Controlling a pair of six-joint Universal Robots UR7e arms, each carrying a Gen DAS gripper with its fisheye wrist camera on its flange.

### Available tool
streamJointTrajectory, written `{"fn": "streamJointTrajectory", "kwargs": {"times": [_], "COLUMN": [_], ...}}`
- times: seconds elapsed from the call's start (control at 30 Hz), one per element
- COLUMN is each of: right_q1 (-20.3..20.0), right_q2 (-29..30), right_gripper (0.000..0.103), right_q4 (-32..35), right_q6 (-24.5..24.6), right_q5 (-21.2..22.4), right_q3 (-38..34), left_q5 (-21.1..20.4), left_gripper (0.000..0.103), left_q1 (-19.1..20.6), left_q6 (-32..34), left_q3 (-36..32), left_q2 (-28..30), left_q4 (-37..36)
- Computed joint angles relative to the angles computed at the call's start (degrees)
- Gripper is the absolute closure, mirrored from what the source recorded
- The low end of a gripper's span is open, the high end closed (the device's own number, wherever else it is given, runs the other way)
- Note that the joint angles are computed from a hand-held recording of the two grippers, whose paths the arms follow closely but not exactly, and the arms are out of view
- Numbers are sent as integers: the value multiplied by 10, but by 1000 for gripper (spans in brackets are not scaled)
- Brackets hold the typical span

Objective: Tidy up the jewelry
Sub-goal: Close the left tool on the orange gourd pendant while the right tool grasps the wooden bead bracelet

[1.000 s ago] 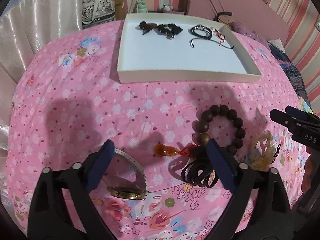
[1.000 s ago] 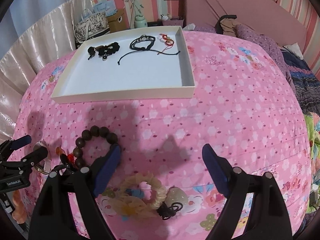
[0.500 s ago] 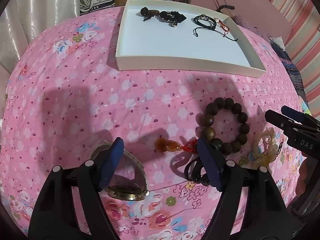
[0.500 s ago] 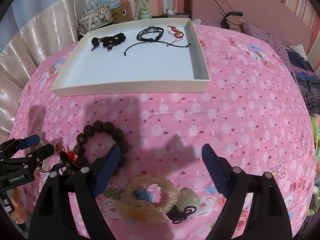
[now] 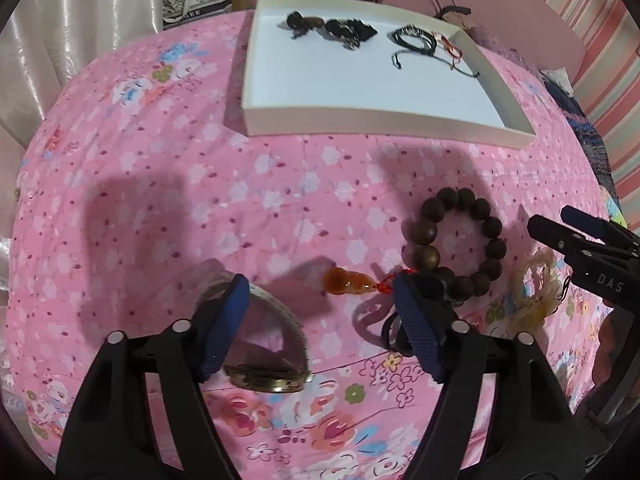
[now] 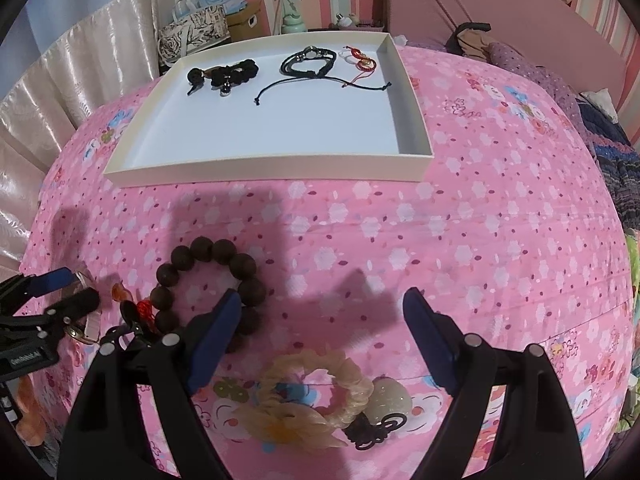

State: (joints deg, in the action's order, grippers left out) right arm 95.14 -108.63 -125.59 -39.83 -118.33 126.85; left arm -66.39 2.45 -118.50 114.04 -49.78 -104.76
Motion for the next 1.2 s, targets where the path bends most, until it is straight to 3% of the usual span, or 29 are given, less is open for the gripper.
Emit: {"fn": "streamJointTrajectory", "kwargs": {"times": [0.03,0.07,0.27,1.2], "right_q1": [0,-1,-6,-3], "right_q2": [0,-1,-2,-1], "right_gripper": [20,20,20,26], "right_q4": [0,-1,0,10], "right_q6": [-1,-1,0,7], "right_q5": [0,0,2,-3], "right_q3": [1,1,-1,1], "left_q5": [-2,-4,3,6], "left_gripper": [44,45,45,47], "left_q1": [4,7,7,-7], "left_q6": [7,10,11,11], "left_q3": [2,5,13,-4], "left_q2": [3,4,0,4], "left_q4": [-12,-23,-49,-26]}}
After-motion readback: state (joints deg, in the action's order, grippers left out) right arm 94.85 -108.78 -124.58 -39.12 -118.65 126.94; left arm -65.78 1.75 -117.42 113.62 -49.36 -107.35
